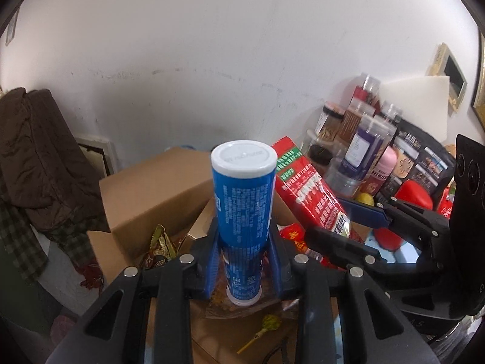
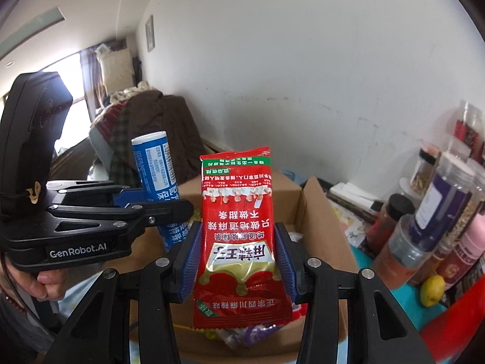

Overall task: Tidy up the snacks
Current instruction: 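Carry the tube and packet over the cardboard box, then lower the tube and packet into the box and open both tools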

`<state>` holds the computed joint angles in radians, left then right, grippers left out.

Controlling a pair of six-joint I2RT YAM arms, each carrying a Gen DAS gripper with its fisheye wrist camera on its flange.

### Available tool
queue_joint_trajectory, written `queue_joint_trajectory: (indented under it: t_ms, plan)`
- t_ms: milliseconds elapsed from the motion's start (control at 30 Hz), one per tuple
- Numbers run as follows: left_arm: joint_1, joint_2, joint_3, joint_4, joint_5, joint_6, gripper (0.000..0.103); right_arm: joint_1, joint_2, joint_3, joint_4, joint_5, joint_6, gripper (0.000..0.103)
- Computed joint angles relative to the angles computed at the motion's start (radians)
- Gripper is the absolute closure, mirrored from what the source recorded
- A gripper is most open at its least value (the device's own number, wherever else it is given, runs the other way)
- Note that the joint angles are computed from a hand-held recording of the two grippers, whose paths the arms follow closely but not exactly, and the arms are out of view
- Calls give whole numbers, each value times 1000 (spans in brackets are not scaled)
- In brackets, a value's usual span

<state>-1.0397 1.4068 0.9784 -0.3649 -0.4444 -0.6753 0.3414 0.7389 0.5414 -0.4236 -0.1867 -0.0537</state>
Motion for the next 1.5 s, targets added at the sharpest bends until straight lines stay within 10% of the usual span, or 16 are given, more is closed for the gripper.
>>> queue_joint_trajectory:
  t_ms: [667, 1333, 1500]
  plan:
    - [147, 239, 149, -132, 174, 42, 75, -64, 349, 23, 139, 10, -19, 57]
    - [132, 350, 300, -293, 129, 10, 74, -57, 433, 81, 51, 94, -22, 42]
    - [119, 347, 308, -325, 95, -19, 56, -48, 392, 82, 19, 127, -17, 41]
